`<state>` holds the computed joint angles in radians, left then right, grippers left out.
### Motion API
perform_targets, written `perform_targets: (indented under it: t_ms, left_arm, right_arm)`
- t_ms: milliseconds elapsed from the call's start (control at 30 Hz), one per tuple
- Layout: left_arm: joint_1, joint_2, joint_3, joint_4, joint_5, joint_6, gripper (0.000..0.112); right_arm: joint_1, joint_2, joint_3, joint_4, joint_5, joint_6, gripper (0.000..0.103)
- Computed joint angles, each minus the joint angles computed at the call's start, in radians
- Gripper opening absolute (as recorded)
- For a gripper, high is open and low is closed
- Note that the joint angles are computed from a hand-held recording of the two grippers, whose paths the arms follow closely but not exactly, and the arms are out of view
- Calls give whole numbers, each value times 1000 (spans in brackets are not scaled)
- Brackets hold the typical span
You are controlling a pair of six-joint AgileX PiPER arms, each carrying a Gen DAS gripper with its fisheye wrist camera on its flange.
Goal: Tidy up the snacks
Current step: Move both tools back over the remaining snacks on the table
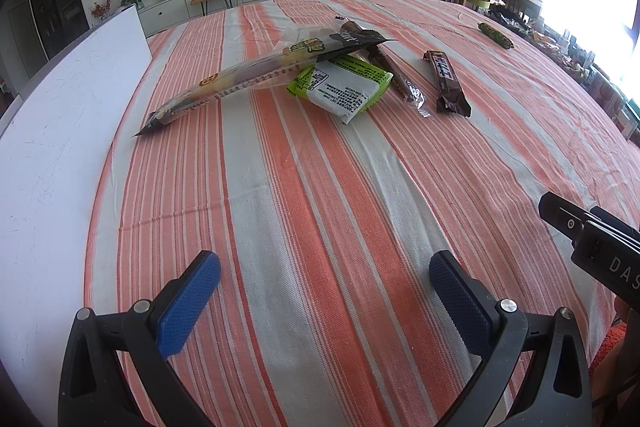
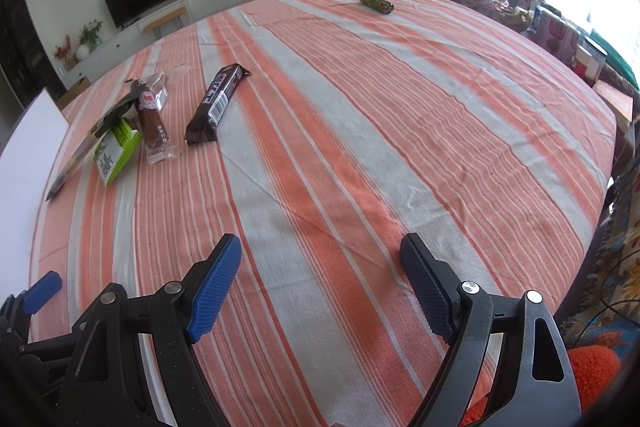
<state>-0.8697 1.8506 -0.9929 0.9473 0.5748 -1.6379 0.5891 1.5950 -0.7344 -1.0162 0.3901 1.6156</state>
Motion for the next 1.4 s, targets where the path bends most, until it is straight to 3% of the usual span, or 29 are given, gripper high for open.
perform_targets:
  t_ms: [1033,1400]
  left_arm:
    - [-1,3,-4,1,2,0,103]
    - [43,-79,62,-162,-30,182,102]
  right_arm:
    - [3,-4,9,0,13,-12,85]
    - [-5,-8,11,1,-5,-8,85]
